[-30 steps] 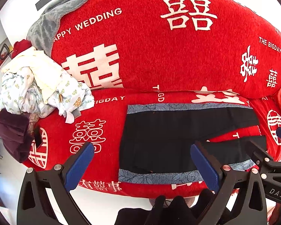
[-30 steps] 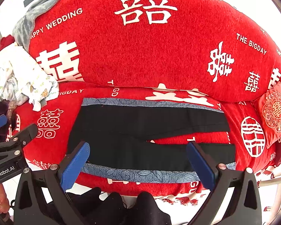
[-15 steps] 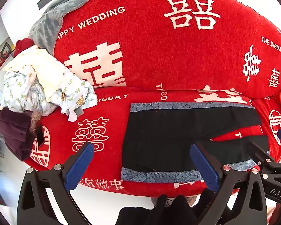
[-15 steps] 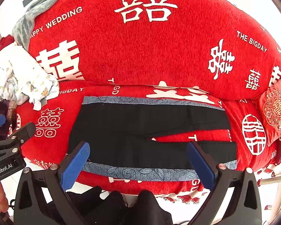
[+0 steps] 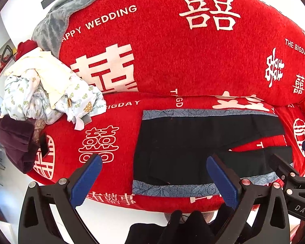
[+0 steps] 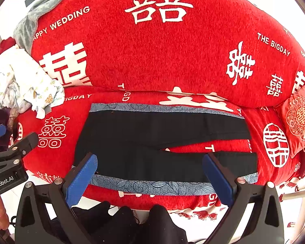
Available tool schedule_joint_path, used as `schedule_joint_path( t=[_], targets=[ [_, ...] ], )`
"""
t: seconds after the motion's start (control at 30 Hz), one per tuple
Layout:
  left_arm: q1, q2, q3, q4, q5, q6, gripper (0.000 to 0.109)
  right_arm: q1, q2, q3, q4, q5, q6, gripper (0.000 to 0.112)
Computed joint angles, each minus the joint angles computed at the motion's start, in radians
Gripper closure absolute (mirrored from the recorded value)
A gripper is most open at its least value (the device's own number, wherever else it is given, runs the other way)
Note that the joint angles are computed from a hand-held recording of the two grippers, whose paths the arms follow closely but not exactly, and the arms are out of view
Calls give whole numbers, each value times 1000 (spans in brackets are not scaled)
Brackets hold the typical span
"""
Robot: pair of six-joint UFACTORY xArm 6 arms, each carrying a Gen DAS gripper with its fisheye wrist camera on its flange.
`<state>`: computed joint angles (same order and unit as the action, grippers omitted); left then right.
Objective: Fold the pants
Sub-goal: 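Grasp the trouser waistband with both grippers and lift it up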
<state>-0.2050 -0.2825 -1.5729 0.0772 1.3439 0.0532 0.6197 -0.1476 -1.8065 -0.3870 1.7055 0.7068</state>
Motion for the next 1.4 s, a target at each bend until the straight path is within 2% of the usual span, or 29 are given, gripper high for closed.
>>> schedule_joint_path(
  t=[0.2,0.33,0.47,0.6,0.77,0.8,0.83,0.9,0.97,1.07,1.23,1.33,1.4],
  targets=[
    [-3,-1,15,1,-2,-5,6,-7,-21,39,13,-8,4,10],
    [15,-2,67,-10,-10,-21,6,-50,-63,120,65,-35,1,10],
    [51,-2,164,-16,-14,-37,6,-140,-148,288,190,-103,5,10],
    [85,-4,302,-34,-30,-28,6,-246,-254,532,349,-225,-15,10],
    [186,13,500,-192,-74,23,6,-416,-420,937,719,-492,-144,10],
    [200,7,543,-221,-96,29,6,-436,-442,991,774,-522,-178,13],
    [217,11,576,-250,-115,41,6,-468,-474,1073,858,-554,-226,22],
    [252,29,641,-322,-153,70,6,-519,-525,1191,969,-572,-277,36],
    [290,64,684,-425,-176,107,6,-585,-608,1330,1066,-595,-339,37],
    [315,110,718,-536,-199,144,6,-670,-690,1459,1151,-612,-421,37],
    [311,117,744,-610,-240,148,6,-792,-797,1593,1345,-623,-524,36],
    [339,119,722,-718,-175,189,6,-802,-871,1641,1391,-647,-510,36],
    [329,133,700,-756,-163,207,6,-792,-893,1658,1446,-693,-525,36]
  ],
)
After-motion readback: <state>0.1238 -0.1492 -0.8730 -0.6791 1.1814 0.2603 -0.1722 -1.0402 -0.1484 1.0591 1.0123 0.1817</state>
